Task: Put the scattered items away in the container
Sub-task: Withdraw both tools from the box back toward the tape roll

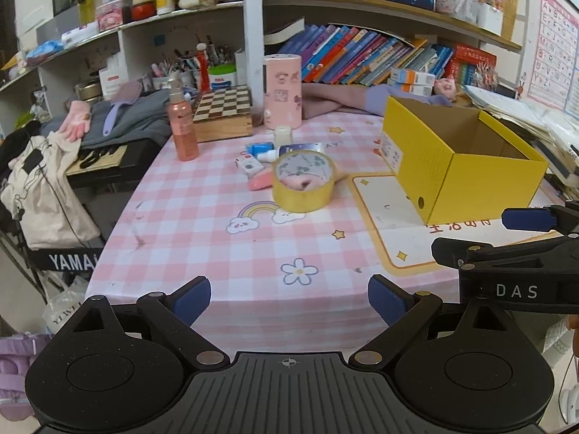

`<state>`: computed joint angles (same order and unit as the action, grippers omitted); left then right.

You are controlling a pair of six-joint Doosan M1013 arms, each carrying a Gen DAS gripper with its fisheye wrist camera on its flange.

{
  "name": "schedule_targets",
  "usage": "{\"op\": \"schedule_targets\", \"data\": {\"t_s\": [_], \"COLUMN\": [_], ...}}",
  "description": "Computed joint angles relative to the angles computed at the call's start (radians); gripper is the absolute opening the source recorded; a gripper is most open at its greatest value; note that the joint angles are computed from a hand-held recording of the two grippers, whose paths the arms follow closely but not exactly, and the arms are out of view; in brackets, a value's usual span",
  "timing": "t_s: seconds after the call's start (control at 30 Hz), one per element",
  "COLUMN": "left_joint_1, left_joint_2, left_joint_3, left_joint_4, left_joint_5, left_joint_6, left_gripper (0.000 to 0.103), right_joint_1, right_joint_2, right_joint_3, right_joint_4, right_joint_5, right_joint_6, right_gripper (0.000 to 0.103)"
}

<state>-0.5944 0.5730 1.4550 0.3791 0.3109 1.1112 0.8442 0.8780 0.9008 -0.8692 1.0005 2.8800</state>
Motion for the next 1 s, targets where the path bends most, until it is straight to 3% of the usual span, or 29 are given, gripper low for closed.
{"op": "schedule_targets", "data": {"t_s": [0.23, 0.47, 1.0], "left_joint_1": [0.006, 0.015, 0.046], "left_joint_2": [0.006, 0.020, 0.121], "left_joint_3": [-0.003, -0.022, -0.182], "left_joint_4": [-0.045, -0.017, -0.093], "left_joint_5": [0.001, 0.026, 0.115], "left_joint_6": [0.038, -0.007, 0.036], "left_gripper": [0.096, 0.096, 0.096], "right_joint_1": [-0.004, -0.016, -0.080], "right_joint_2": [0.010, 0.034, 0.148], "right_joint_3": [-0.018, -0.056, -0.274], "right_joint_4": [0.016, 0.038, 0.158], "right_joint_5": [0.007, -0.016, 0.000], "right_joint_6": [-0.023, -0.072, -0.287], "right_gripper": [0.087, 0.087, 0.086]}}
